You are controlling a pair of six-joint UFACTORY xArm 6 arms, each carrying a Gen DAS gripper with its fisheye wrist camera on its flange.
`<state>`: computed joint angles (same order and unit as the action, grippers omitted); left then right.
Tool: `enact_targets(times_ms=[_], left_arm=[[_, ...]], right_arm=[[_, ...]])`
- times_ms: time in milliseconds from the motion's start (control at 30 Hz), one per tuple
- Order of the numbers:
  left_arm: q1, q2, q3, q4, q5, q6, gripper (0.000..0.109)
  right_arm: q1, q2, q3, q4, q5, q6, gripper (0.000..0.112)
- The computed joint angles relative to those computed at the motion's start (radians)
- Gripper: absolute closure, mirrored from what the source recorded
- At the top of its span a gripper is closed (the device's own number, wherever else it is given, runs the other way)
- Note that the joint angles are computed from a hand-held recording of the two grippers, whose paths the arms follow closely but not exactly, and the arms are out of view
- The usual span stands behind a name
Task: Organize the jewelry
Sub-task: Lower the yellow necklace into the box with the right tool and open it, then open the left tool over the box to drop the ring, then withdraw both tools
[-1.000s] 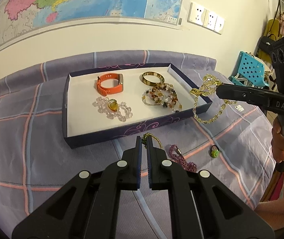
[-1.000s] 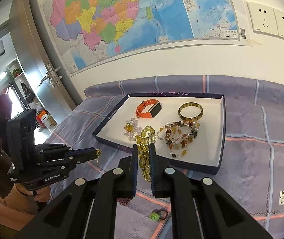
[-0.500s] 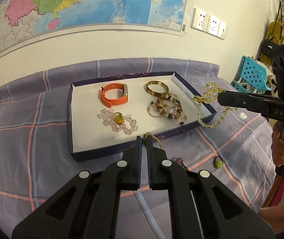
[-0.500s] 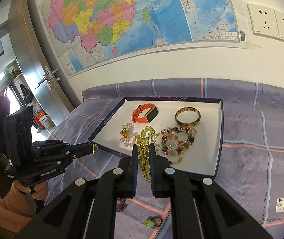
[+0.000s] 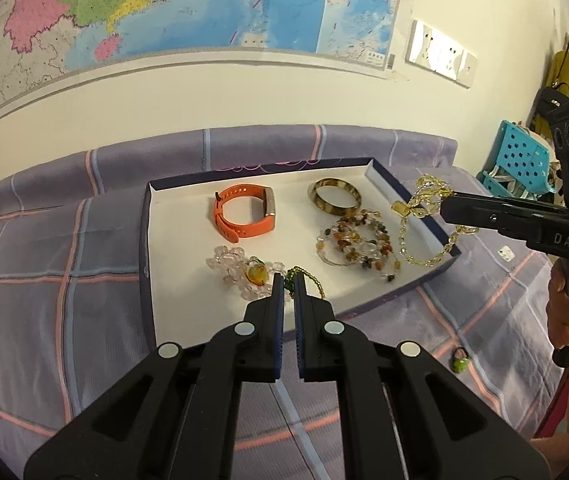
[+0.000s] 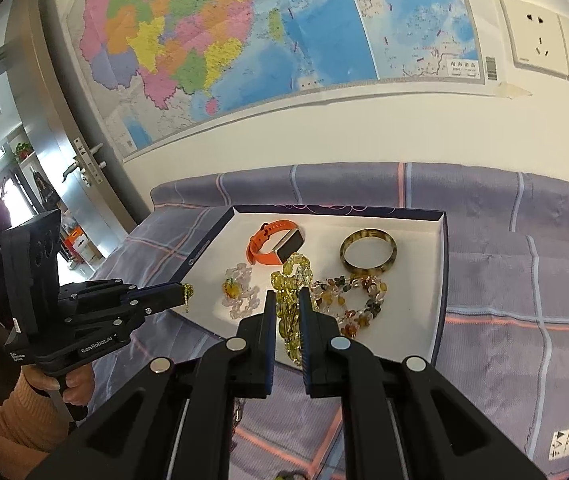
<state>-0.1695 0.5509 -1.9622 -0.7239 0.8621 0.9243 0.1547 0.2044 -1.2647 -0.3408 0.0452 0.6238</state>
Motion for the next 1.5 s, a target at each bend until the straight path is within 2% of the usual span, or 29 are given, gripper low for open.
enact_targets(times_ms=[400,867,1167,1267,1333,1467,1500], left_arm=[[-0.018,0.172,-0.223,0.124,0.039,-0.132,0.103],[-0.021,0.309,-0.414,0.217,0.116,-0.243,0.103],[-0.023,0.298,-0.391,0.225,0.103,-0.245,0.1],[-0.024,0.29,-0.378,0.225,0.098,-0.244,0.099],[-0.024,0.277,-0.356,0.226,0.083,-0.242,0.089],[-0.021,0.24,-0.297,0.208,0.051,-0.226,0.084],[-0.02,0.223,-0.272,0.195,0.039,-0.214,0.079]], right_arm=[[0.006,0.111,-0.123,0.192,0.065,-0.164,0.103],[-0.014,0.178,-0.2,0.181,0.14,-0.138,0.103],[-0.025,0.191,-0.21,0.09,0.168,-0.058,0.103],[-0.029,0.192,-0.211,0.022,0.179,0.003,0.103],[-0.031,0.194,-0.213,0.004,0.185,0.022,0.101],[-0.038,0.19,-0.208,-0.056,0.19,0.085,0.1],[-0.039,0.187,-0.206,-0.068,0.19,0.094,0.1]])
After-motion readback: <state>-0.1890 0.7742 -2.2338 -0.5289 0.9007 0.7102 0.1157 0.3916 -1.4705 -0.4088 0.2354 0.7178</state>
